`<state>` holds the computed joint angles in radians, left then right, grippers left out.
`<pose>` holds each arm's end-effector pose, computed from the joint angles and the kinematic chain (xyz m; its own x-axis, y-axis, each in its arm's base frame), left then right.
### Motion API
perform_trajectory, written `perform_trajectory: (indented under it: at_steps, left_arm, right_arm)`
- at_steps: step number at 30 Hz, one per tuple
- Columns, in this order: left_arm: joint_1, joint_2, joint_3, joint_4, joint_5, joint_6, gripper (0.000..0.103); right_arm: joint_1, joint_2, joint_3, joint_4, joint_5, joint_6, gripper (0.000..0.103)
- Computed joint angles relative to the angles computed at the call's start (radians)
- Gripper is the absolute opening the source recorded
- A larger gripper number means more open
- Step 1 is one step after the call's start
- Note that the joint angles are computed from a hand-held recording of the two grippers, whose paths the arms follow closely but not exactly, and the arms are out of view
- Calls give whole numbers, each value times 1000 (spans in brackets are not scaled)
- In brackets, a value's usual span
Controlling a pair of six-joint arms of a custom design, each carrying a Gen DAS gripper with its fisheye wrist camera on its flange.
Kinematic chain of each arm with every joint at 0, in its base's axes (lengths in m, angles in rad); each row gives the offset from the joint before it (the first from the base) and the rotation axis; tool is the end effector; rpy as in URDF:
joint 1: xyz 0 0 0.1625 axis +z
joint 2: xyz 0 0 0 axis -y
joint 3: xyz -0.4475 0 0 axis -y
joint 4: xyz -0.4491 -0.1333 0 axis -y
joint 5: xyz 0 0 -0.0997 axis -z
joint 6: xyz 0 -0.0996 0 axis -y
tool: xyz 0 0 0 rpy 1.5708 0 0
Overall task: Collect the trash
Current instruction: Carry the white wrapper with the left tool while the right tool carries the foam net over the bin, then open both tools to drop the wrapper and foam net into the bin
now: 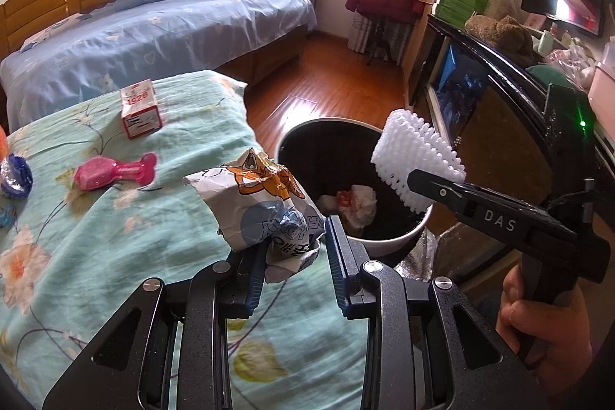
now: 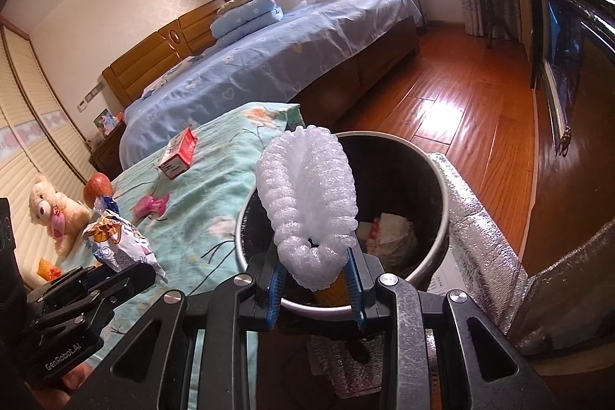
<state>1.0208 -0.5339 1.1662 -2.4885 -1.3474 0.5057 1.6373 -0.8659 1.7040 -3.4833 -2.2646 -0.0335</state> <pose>-0.3225 -0.8233 0.0597 -0.5129 0.7957 -0.3224 0.8573 0.4945 -0.1433 0.1163 -0.6990 0.2207 -0.8030 0.4937 0.3338 -0.0586 0.4920 -0.8686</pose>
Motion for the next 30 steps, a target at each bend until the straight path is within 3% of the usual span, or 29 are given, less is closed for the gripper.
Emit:
perform_trajectory:
  at_steps: [30]
  left_arm:
    - [-35, 110, -107, 55, 18, 21, 28]
  right_arm:
    - [-52, -40, -9, 47, 21, 10, 29]
